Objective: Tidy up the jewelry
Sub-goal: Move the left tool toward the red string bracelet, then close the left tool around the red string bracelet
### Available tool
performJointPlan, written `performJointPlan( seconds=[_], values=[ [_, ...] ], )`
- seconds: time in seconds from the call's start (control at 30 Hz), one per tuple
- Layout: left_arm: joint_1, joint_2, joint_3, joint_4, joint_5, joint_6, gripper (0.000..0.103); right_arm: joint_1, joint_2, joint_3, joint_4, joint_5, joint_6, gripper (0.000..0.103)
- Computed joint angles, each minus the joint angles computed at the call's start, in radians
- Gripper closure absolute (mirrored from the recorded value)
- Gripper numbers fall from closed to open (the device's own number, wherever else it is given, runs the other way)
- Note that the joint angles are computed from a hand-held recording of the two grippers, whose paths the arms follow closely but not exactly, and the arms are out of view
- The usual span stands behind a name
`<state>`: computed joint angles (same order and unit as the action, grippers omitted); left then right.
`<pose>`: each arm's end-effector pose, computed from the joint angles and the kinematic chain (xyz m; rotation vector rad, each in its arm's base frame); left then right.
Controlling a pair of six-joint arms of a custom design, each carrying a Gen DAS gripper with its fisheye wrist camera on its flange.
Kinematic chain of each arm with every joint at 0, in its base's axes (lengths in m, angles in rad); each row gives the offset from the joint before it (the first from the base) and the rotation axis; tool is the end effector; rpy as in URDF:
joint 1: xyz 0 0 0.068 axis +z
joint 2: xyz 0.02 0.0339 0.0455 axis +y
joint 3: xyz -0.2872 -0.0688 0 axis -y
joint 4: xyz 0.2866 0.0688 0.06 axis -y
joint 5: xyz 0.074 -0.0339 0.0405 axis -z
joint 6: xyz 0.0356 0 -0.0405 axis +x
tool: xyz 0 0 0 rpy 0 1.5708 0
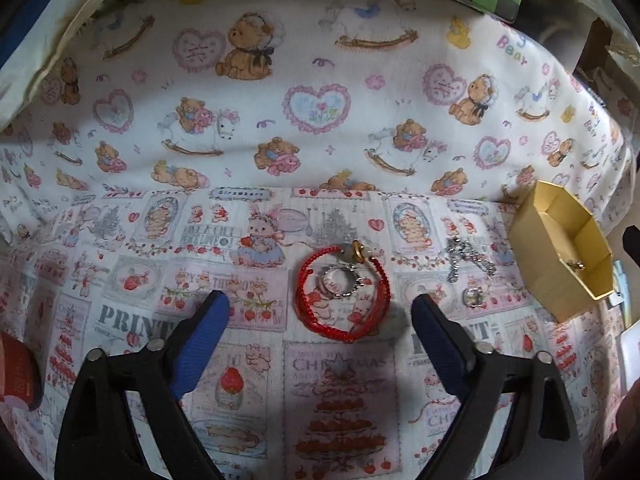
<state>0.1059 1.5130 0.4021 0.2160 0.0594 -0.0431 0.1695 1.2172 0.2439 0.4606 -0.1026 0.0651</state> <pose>0.2517 0.0246 0.0846 -0.1577 2.4590 -0.0460 0.2229 0.0418 0.1261 -0.1716 2.0831 0.2495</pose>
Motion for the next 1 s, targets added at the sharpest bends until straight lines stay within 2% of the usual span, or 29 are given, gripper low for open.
performJointPlan(
  seconds=[0.1,0.17,0.3,0.4,0.43,0.47,0.53,0.77,0.8,0.87,0.93,1.0],
  values=[
    [0.011,0.004,0.002,0.006,-0.016,0.000,0.025,-0.006,0.010,0.003,0.001,0.000,0.004,0.035],
    [0.015,0.004,-0.002,0.015,-0.032,-0.007,0.036,-0.009,0.011,0.003,0.000,-0.004,0.009,0.035],
    [0.005,0.002,-0.010,0.018,-0.079,-0.001,0.047,-0.017,0.041,0.017,-0.010,-0.021,0.021,0.034],
    [-0.014,-0.019,-0.026,0.024,-0.121,0.005,0.073,-0.006,0.055,0.016,0.005,0.001,0.017,0.034],
    [-0.014,-0.026,-0.032,0.023,-0.110,0.014,0.087,-0.004,0.055,0.015,0.007,0.004,0.017,0.034],
    [-0.022,-0.057,-0.041,0.001,-0.101,0.016,0.095,-0.004,0.054,0.013,0.009,0.004,0.018,0.034],
    [-0.032,-0.073,-0.049,-0.007,-0.103,0.028,0.103,-0.005,0.050,0.011,0.009,0.002,0.018,0.034],
    [-0.048,-0.213,-0.109,-0.011,-0.079,0.008,0.103,-0.009,0.033,0.008,0.003,-0.002,0.016,0.034],
    [-0.036,-0.241,-0.119,-0.014,-0.066,-0.006,0.100,-0.009,0.032,0.007,0.003,-0.002,0.016,0.034],
    [0.008,-0.254,-0.100,-0.043,-0.018,-0.041,0.073,-0.007,0.028,0.005,0.001,0.002,0.018,0.034],
    [0.037,-0.240,-0.078,-0.057,-0.006,-0.044,0.072,-0.003,0.032,0.007,0.000,0.007,0.015,0.034],
    [0.036,-0.209,-0.066,-0.043,-0.068,-0.042,0.073,0.002,0.034,0.007,0.002,0.013,0.011,0.034]
  ],
)
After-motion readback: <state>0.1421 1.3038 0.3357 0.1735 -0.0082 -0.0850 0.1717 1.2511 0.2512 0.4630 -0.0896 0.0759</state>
